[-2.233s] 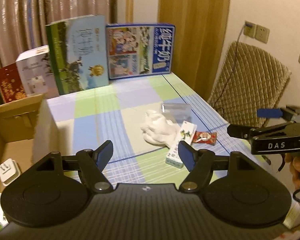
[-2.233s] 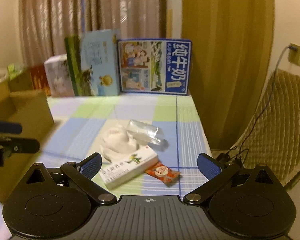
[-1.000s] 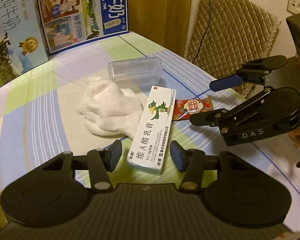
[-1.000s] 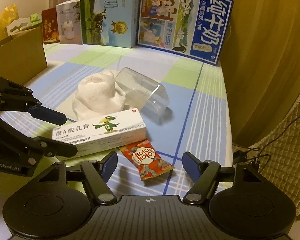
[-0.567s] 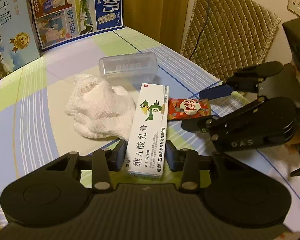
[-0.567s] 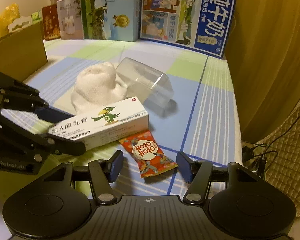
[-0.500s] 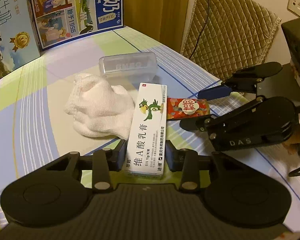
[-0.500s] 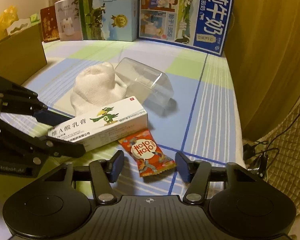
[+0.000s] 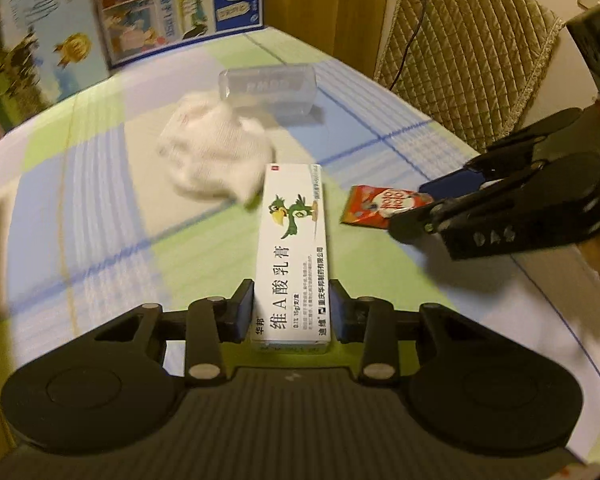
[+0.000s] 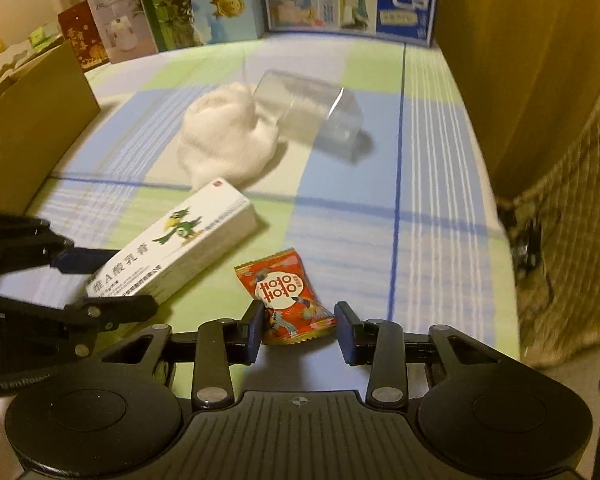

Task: Organize objects
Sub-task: 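Lift the ointment box with the left tool while the right tool lifts the candy packet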

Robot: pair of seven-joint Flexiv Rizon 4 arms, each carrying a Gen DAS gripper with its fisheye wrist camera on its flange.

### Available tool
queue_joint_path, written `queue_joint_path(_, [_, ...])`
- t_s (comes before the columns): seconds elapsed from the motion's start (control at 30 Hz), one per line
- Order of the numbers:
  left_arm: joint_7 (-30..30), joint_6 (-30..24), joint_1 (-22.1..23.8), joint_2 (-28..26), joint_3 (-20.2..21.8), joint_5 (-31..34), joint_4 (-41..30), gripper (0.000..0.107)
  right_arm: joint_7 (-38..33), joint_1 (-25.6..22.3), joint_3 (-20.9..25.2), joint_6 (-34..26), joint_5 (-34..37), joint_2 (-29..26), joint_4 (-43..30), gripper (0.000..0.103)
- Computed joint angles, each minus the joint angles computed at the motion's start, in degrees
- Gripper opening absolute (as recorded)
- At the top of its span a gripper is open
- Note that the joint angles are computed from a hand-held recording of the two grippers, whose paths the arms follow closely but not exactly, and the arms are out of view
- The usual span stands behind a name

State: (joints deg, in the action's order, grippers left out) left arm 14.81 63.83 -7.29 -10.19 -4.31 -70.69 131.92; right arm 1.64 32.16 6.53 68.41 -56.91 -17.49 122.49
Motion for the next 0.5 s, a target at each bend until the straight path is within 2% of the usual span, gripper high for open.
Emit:
queue_joint_path(0.1, [0.49,-0.9,0.78,2.79,1.63,0.45,2.95,0.033,-0.96,0.9,2.58,-3.11,5.26,1.41,0.31,0.035])
queue_joint_path(0.2, [0.72,-2.07,1.73,5.72,3.51,1.54,5.77,0.033,0.89,2.46,3.82,-5.07,6.72,2.86,0.87,0.035])
queue_joint_path(0.43, [3.28,-5.9,4.69,11.37,7.92,1.66,11.04,0.033,9.37,7.15,5.78,-6.03,2.86,2.25,0.84,0.035])
queue_joint_path(0.5, [4.33,-6.15,5.46,12.22,8.61,1.95,11.99,0.033,10.74,8.63,5.59,-6.76,0.15,1.93,0.58,0.045])
